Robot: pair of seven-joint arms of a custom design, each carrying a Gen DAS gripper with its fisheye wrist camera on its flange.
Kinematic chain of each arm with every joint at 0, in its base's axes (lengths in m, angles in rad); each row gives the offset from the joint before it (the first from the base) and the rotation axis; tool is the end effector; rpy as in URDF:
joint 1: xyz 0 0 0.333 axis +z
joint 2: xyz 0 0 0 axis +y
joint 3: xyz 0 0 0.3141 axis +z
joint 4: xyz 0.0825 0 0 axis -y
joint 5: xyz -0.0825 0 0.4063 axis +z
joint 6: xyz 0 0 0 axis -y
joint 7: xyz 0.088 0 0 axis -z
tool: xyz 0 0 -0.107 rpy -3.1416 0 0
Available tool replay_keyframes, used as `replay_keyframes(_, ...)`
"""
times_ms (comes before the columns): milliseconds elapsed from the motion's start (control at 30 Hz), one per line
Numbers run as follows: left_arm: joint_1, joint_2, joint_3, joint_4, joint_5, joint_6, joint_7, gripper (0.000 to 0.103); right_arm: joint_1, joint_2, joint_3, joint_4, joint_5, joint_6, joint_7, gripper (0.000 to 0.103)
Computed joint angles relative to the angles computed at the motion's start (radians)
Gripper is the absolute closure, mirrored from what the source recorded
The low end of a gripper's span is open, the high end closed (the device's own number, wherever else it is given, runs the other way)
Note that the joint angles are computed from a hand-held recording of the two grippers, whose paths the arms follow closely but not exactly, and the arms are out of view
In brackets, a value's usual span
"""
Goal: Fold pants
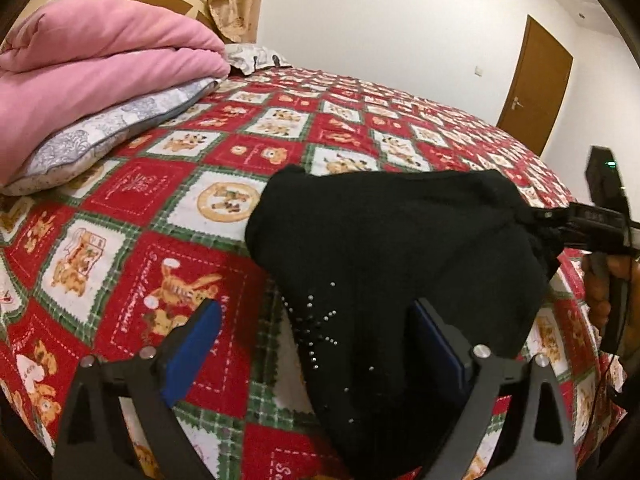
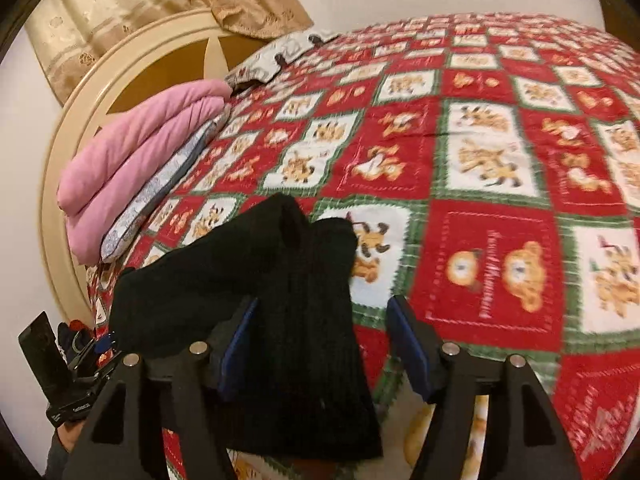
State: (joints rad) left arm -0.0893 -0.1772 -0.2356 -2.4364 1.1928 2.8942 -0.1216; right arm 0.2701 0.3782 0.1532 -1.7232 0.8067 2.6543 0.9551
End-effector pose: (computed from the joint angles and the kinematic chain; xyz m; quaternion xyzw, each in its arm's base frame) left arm 0.4590 -0.2134 0.3948 -0.7285 0.5557 -0.3099 0.2538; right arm 0.6613 0.2630 0.4094 -0.7666 0.5141 -0.0022 0.3847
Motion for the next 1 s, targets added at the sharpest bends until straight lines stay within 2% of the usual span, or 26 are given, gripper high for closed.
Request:
replay_keyframes(67, -0.002, -0.006, -0.003, -0.006, -0.002, -0.011, -0.004, 0.006, -0.032, -0.060, 0.041, -0.064, 0.114, 0.042, -0.107, 0.036)
replay_keyframes(100, -0.002, -0.009, -0.003, -0.009, -0.003, -0.011, -0.008, 0.006, -0.061, -0.093, 0.074, -0.094, 0.221, 0.030, -0.213, 0.036)
replay_keyframes(133, -0.002, -0.011, -0.004, -0.011, -0.004, -0.014, -0.011, 0.005, -0.065, -0.114, 0.080, -0.111, 0.278, 0.015, -0.275, 0.036)
replay_keyframes(200, -0.005, -0.016, -0.008, -0.013, -0.009, -0.031, -0.014, 0.004, -0.063, -0.144, 0.077, -0.135, 0.338, -0.062, -0.354, 0.036)
replay_keyframes(267, -0.008, -0.018, -0.012, -0.011, -0.011, -0.049, -0.012, 0.004, -0.047, -0.143, 0.054, -0.136, 0.325, -0.134, -0.354, 0.036)
replay_keyframes(367, -0.014, -0.018, -0.016, -0.006, -0.008, -0.073, -0.007, 0.004, -0.016, -0.122, 0.022, -0.136, 0.296, -0.136, -0.324, 0.036)
replay_keyframes(500, -0.017, -0.020, -0.013, -0.007, -0.001, -0.072, -0.011, 0.004, -0.032, -0.105, 0.010, -0.124, 0.359, -0.176, -0.308, 0.036)
replay_keyframes(567, -0.019, -0.027, -0.010, -0.014, -0.015, -0.072, -0.004, 0.004, -0.024, -0.130, 0.008, -0.147, 0.362, -0.153, -0.308, 0.036)
replay_keyframes(667, -0.024, -0.055, -0.017, -0.034, -0.029, -0.085, -0.003, 0.004, -0.003, -0.201, 0.006, -0.217, 0.388, -0.049, -0.341, 0.036)
replay_keyframes(800, -0.035, -0.101, -0.033, -0.065, -0.052, -0.109, 0.001, 0.004, 0.014, -0.294, -0.005, -0.302, 0.475, 0.010, -0.388, 0.036)
replay_keyframes(1000, -0.047, -0.205, -0.072, -0.112, -0.071, -0.129, -0.038, 0.004, 0.073, -0.437, -0.025, -0.436, 0.499, 0.109, -0.408, 0.036)
